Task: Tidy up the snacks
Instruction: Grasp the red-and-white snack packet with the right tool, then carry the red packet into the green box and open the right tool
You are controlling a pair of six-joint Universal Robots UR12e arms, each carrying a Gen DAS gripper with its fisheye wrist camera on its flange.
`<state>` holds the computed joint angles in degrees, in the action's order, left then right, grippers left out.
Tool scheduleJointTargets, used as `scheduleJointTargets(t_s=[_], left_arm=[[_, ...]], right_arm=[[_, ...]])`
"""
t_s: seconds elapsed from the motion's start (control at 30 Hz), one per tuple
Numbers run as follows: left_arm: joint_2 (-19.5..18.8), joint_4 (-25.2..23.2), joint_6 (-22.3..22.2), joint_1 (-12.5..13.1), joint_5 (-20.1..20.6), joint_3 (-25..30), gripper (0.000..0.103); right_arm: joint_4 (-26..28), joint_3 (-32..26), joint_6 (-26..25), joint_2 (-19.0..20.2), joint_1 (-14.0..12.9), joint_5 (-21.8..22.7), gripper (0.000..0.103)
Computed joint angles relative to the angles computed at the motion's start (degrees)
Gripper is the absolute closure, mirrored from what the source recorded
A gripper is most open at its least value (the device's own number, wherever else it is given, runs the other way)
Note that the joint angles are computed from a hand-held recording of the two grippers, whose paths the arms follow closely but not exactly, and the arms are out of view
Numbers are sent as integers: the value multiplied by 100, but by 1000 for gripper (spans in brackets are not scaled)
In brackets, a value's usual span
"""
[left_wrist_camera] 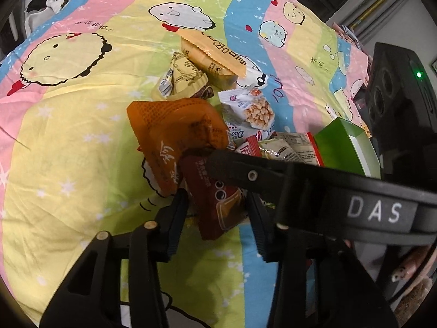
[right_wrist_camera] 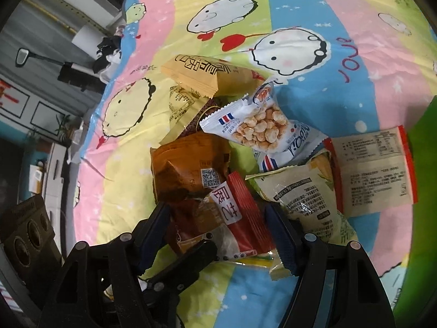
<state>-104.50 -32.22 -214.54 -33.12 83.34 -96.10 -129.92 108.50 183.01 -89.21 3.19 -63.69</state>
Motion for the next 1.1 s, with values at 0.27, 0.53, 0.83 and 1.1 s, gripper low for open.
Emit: scheduleJointTargets(t_s=[0.27,0.53,0.83,1.1], left_arm=[[34,57,210,-38,116,-28,71],[154,137,314,-135,295,-44,72],[290,424,680,-366,573,0,74],[315,633,1001,-554,611,131,74]], right_arm=[[-216,115,-48,-41,-8,184,36],[-496,327,60,-358,39,51,43],[-895,592,317,-857,0,-90,43],[-1302,866,511,-1339,-197,-181,43]])
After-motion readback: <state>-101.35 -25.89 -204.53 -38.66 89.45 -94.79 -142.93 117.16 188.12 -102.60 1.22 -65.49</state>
